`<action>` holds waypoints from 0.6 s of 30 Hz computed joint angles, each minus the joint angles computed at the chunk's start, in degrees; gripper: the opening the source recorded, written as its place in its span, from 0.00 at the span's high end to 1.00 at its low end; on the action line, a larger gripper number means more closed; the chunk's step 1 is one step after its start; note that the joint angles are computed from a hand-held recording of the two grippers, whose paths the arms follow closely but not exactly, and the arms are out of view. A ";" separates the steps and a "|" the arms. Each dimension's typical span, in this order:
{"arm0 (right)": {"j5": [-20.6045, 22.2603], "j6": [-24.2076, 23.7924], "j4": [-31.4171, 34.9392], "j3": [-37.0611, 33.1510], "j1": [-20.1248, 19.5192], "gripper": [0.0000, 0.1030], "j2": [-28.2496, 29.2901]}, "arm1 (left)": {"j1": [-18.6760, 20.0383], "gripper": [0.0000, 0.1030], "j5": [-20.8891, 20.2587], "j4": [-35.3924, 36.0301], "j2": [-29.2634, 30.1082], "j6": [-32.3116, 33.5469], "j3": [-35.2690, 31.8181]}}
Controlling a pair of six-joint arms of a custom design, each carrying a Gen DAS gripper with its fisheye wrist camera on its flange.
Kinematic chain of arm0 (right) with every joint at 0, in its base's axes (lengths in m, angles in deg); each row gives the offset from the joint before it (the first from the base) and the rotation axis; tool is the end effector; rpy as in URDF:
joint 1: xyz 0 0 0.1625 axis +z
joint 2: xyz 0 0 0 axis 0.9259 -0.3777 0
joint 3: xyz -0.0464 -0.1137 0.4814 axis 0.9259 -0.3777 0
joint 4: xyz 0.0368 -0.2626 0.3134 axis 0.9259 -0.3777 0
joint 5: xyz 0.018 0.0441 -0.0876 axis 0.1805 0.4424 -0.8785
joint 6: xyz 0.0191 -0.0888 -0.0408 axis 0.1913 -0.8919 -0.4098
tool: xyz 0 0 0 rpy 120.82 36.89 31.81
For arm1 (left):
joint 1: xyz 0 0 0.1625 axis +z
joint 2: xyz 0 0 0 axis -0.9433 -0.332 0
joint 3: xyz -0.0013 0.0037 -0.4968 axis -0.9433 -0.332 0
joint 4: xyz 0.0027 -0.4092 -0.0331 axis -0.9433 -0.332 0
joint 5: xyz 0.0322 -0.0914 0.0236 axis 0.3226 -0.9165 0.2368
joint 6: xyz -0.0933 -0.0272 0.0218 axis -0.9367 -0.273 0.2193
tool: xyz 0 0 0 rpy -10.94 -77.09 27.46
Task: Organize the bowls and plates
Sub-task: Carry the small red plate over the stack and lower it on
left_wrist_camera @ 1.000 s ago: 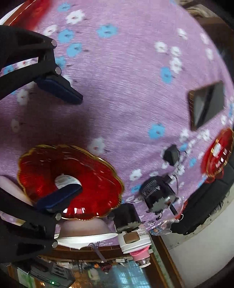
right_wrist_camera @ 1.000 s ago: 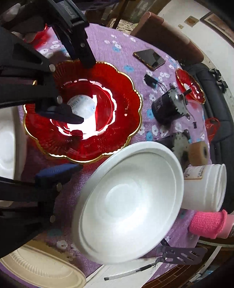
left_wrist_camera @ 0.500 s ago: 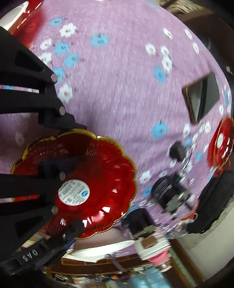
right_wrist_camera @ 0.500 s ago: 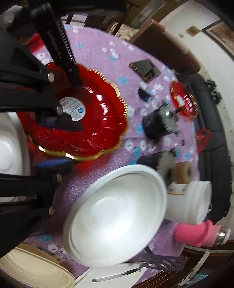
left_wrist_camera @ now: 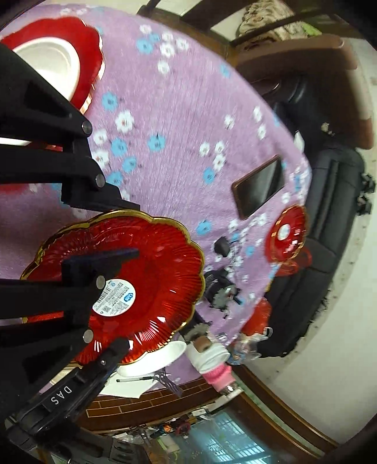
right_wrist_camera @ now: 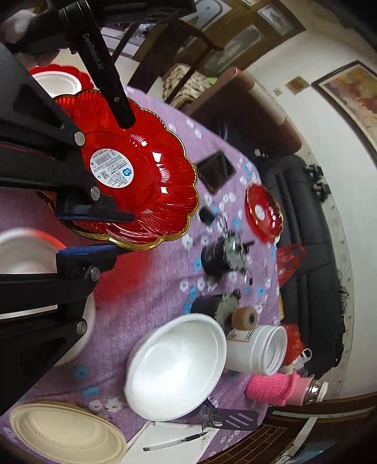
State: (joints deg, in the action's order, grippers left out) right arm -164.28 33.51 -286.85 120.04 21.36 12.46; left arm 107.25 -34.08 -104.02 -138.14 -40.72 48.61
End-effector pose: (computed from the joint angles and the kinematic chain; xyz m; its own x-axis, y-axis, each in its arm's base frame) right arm 0.1007 -0.4385 0.2058 -0.8890 -0.1664 0.4266 -0.3694 0.8111 -0.4534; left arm -0.2476 -0.4347 0.0748 -0.9014 -0.1116 -0.4183 0.1461 0.8311 -0.5365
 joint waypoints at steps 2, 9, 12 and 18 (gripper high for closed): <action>0.56 0.45 -0.88 1.46 1.06 0.86 -0.17 | -2.15 0.78 2.48 0.06 -1.56 -2.49 2.57; 2.54 1.88 -4.13 5.41 4.29 0.86 1.39 | -7.49 0.78 5.54 -0.23 -7.74 -11.19 11.75; 2.68 2.36 -6.25 6.98 6.12 0.85 3.39 | -10.59 0.78 6.83 2.19 -11.71 -17.22 16.35; 2.52 3.34 -12.02 9.98 10.14 0.85 9.89 | -17.15 0.78 9.06 13.76 -20.62 -32.24 23.34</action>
State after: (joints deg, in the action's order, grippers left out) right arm -161.76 36.85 -298.87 130.02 31.50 22.35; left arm 90.10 -25.02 -90.26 -158.76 -72.96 71.95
